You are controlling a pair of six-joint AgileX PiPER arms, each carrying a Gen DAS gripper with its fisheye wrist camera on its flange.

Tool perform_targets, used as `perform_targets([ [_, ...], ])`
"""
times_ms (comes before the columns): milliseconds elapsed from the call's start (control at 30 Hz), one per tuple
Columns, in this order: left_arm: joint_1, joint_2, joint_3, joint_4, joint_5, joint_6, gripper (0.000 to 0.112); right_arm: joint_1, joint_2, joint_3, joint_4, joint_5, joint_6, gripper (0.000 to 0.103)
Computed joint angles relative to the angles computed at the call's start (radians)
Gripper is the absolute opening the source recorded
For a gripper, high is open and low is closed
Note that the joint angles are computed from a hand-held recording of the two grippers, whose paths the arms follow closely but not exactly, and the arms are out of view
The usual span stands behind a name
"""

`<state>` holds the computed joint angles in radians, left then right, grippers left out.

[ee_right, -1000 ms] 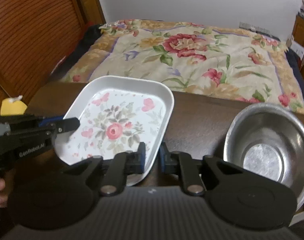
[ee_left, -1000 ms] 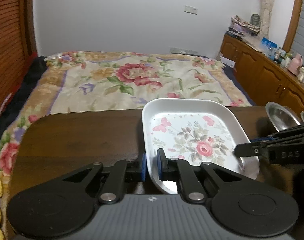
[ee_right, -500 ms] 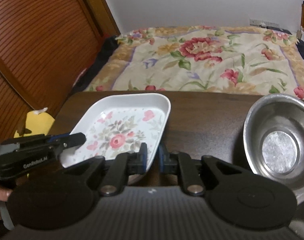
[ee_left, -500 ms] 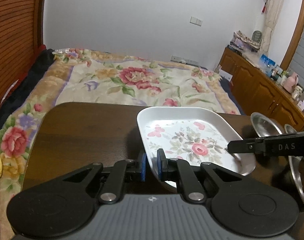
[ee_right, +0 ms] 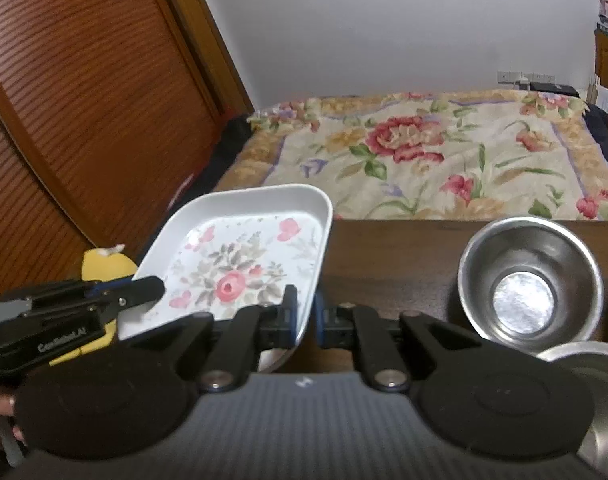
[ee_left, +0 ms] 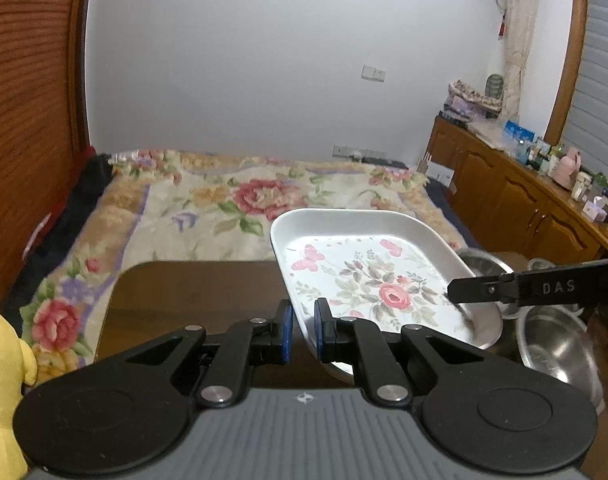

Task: Organize plates and bowls

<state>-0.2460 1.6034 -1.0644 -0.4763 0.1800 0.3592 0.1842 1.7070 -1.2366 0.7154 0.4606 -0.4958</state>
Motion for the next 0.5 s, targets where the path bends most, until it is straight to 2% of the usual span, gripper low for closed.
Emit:
perform_targets([
  [67, -0.015, -0.039, 0.021, 0.071, -0.001, -0.071, 0.013, -0.007, -0.031, 0.029, 0.038, -0.006, -0.035, 0.011],
  [200, -0.058, -0.103, 0.053, 0.306, -0.001, -0.298, 0.013, -0.018, -0.095, 0.084, 0.075, -0.013, -0.075, 0.011],
  [400, -0.107, -0.174, 0.082, 0.495, 0.012, -0.496, 0.013, -0.042, -0.18, 0.163, 0.143, -0.02, -0.151, 0.01],
  [500, -0.146, -0.21, 0.101, 0.662, 0.027, -0.658, 0.013, -0.056, -0.222, 0.204, 0.172, -0.02, -0.183, 0.01],
])
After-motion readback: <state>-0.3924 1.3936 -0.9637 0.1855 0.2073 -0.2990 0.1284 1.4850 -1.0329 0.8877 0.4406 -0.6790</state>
